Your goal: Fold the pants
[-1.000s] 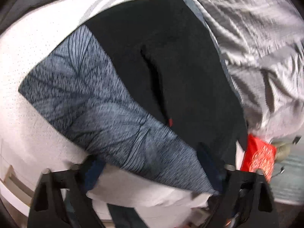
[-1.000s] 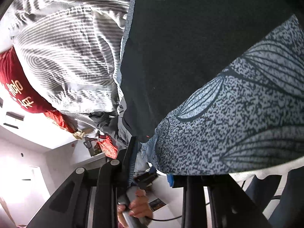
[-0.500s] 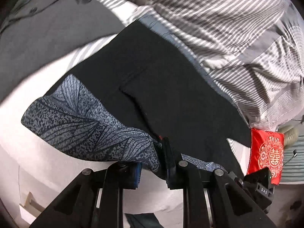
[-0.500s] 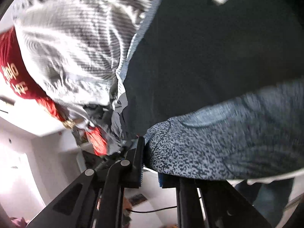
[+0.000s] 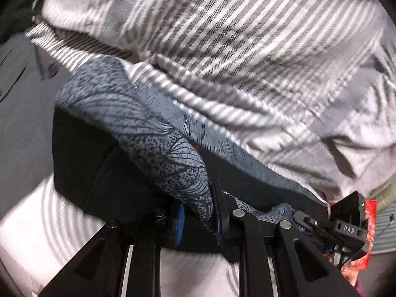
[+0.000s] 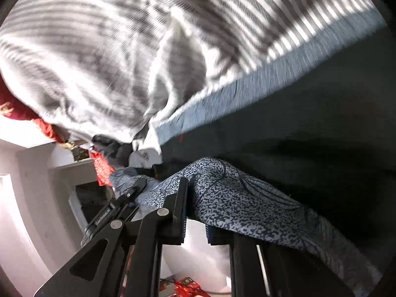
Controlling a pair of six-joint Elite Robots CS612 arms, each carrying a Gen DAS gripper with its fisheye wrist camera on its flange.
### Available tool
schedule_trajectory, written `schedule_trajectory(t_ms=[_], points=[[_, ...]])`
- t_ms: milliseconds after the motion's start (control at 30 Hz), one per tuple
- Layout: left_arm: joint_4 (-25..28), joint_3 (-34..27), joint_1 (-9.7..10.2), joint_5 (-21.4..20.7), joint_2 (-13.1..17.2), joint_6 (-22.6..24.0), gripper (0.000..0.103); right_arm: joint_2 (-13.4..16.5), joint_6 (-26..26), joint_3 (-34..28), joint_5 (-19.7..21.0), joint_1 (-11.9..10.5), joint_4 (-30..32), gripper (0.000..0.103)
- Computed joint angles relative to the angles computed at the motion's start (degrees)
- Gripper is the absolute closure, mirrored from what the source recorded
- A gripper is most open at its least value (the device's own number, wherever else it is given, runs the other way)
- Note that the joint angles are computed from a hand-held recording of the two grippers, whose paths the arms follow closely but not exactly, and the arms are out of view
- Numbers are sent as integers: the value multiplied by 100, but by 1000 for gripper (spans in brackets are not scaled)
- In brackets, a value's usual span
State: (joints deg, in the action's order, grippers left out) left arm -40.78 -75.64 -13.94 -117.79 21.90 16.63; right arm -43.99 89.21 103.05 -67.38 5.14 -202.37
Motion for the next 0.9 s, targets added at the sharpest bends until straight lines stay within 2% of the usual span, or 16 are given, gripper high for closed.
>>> schedule_trajectory(t_ms=[133, 233, 400, 467, 500, 533, 600, 633, 700, 800, 900], points=[[-376, 59, -208, 331, 107, -194, 82, 288, -245, -243, 349, -256, 397, 90], [-465, 84, -328, 684, 185, -212, 78, 459, -442, -382, 488, -331, 651, 87], [-491, 97, -408, 896, 189, -198, 77, 582, -644, -509, 504, -374, 909, 87], [-525, 33, -420, 950, 150, -85, 77, 562, -764, -536, 566, -397, 1023, 82], [-516, 5, -417, 941, 125, 7, 77, 550, -844, -545, 611, -413, 1053, 73], [-502, -14, -406, 931, 99, 91, 77, 527, -941, -560, 635, -424, 1071, 56], [-648, -154, -407, 1071, 104, 172, 39, 459, -1120, -587, 556, -420, 1075, 29], [-833, -245, -392, 1100, 135, 153, 19, 422, -1146, -582, 520, -423, 1012, 26], [-1128, -368, -353, 1118, 152, 157, 18, 290, -1229, -513, 356, -418, 1031, 24], [-927, -302, -335, 1241, 89, 219, 18, 104, -1197, -356, 168, -394, 851, 24], [-616, -417, -417, 1570, 190, 578, 18, -95, -1426, -126, 128, -344, 695, 24]])
